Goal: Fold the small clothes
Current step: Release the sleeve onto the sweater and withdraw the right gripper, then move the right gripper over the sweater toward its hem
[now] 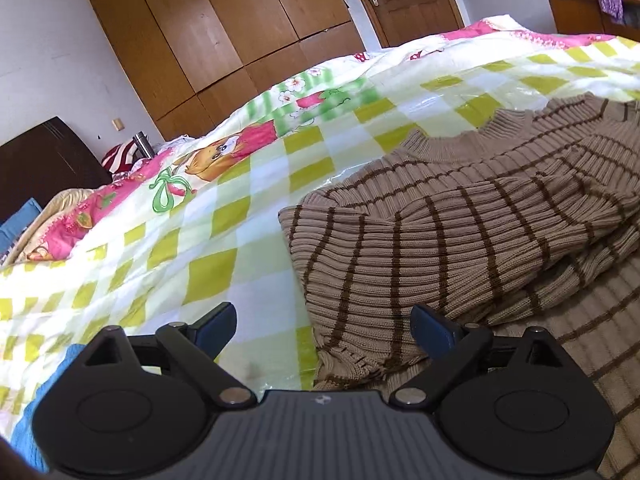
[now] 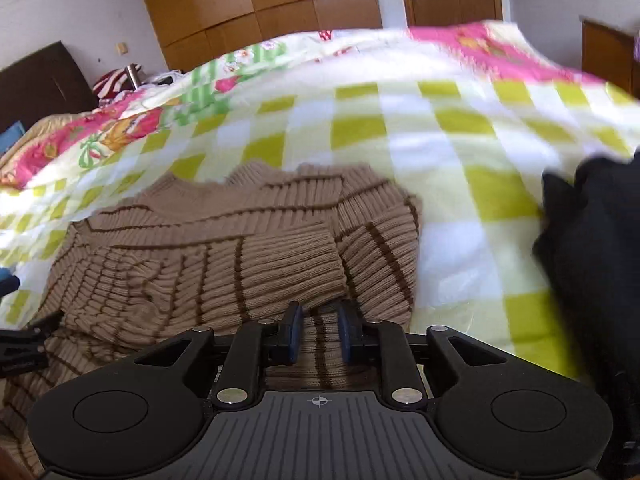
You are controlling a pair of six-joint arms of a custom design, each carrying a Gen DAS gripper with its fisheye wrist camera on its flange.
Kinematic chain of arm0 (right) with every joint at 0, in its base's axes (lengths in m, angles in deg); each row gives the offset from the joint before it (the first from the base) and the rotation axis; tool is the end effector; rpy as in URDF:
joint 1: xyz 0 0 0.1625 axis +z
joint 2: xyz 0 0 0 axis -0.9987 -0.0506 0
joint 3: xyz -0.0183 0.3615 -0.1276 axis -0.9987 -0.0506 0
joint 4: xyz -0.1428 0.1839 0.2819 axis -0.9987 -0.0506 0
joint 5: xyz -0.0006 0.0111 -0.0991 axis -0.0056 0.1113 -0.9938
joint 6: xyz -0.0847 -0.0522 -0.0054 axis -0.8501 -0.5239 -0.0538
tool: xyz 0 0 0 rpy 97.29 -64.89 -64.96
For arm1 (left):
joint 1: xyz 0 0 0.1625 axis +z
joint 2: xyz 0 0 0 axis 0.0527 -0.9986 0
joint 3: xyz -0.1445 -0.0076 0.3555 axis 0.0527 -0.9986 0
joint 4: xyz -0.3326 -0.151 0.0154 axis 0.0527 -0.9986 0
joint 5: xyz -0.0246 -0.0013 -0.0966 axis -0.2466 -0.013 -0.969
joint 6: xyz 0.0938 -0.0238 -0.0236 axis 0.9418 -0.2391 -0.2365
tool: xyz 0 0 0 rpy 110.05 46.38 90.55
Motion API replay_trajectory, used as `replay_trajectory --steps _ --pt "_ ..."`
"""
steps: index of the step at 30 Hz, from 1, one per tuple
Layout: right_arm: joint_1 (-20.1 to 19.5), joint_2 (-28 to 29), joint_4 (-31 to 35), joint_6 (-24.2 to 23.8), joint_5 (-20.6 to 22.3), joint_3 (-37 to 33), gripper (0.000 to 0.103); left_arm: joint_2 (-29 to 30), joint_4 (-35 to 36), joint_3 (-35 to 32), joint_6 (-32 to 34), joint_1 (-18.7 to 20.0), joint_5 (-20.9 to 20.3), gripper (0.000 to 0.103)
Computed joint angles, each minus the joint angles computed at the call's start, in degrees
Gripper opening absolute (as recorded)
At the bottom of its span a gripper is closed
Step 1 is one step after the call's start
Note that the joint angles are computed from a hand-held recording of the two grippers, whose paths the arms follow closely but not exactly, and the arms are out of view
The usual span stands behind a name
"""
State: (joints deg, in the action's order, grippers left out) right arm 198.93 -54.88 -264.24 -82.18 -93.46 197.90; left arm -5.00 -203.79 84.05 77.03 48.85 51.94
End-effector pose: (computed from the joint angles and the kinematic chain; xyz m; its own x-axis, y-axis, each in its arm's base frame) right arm 0.2454 -0.3973 0.0394 -0.8287 -0.1573 0.5371 -0.4692 0.7184 -0.5136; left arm 0.0015 -0.3642 0.2499 -0.3826 0.0055 -0.9239 0.7322 0.6117 -0.2996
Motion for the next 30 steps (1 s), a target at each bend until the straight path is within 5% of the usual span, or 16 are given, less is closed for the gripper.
replay_trajectory --steps 6,16,21,30 --pt "0.18 -2.11 -1.19 0.36 1.67 1.16 0.02 -1.31 2.1 0.16 -0.38 -0.63 0.76 0.103" --pt "0.48 -1.78 -8.07 -2.8 -3.28 0.93 0.023 -0.08 -0.83 0.7 0.13 -1.55 1.76 0.103" --pt "-1.9 -2.76 3.34 0.21 -4.68 -3.22 0.023 0.32 -1.54 0.67 0.44 -1.23 1.54 0.103" --pt "-2.34 -2.13 5.15 0.31 -4.3 -5.73 0.01 1.11 -2.92 -0.92 2.22 0.4 0.49 0.103"
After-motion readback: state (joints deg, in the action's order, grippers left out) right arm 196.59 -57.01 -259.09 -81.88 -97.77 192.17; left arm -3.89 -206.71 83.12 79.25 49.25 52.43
